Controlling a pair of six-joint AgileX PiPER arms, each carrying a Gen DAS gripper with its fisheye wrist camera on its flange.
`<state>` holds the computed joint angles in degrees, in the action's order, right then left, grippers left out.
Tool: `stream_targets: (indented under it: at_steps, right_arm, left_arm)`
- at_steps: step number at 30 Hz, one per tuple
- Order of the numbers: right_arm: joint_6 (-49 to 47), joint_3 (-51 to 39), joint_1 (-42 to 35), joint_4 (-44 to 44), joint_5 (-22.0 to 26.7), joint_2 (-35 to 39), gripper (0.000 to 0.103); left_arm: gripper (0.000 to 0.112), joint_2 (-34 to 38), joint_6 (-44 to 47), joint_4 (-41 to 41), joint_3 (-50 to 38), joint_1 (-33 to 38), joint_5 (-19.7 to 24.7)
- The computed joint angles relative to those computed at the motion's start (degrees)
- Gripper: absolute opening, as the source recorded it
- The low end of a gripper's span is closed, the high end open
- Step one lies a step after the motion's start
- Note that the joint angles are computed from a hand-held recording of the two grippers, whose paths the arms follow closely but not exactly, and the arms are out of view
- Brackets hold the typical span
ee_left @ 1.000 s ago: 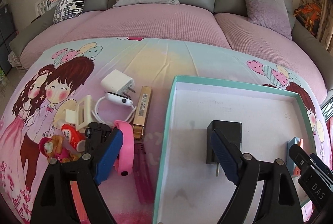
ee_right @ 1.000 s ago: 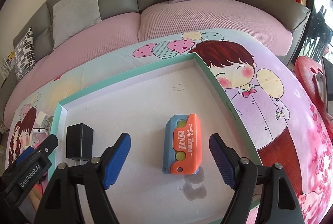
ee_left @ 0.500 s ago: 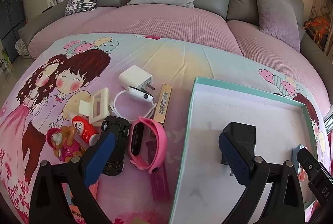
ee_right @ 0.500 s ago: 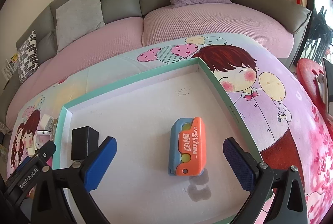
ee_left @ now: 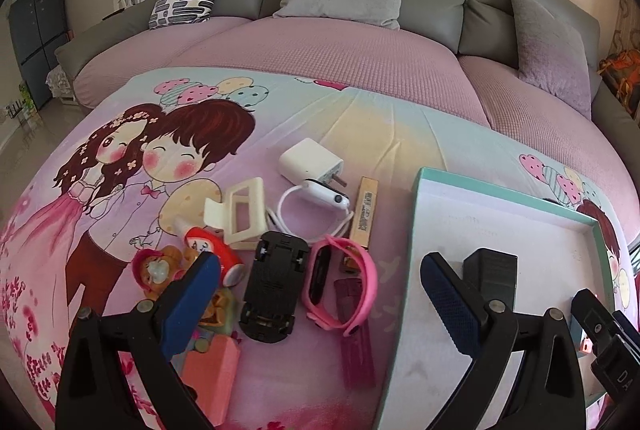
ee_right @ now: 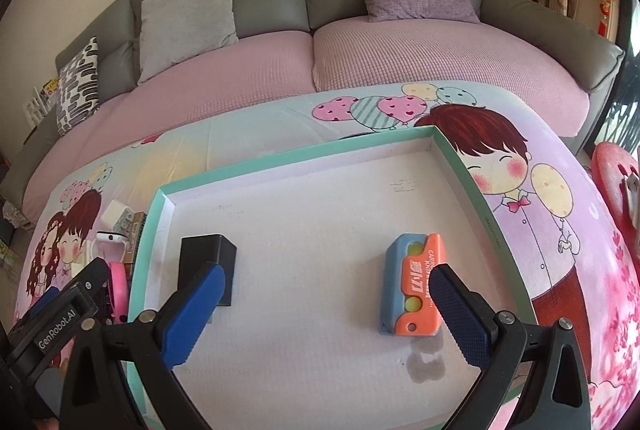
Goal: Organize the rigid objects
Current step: 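Move both tools back to the pile of toys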
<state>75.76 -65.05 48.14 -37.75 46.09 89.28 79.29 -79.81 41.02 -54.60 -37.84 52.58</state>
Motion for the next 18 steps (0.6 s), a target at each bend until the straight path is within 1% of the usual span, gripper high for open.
stream_targets:
  at_steps: [6,11,15,18]
  right_arm:
    - [-2.28,-3.46,2.57,0.53,-0.43,2.01,0.103]
    - [-2.99,-5.19,4.77,1.16,-2.96,2.31,0.103]
    - [-3.71,-7.20,6.59,1.48,-3.66,3.29,0.103]
    - [-5.81,-8.75,7.55,2.91,-4.29,4.52,0.103]
  left_arm:
    - [0.100,-5.66,2.75,-1.23,2.04,3.06,1.94]
    - [0.100,-10.84,4.87,-1.88,3.75,6.00,3.79]
    - [0.100,-14.71,8.48,-3.86,5.49,9.55,4.40]
    - [0.100,-17.94,12.24,-6.22,6.94,13.71,4.25]
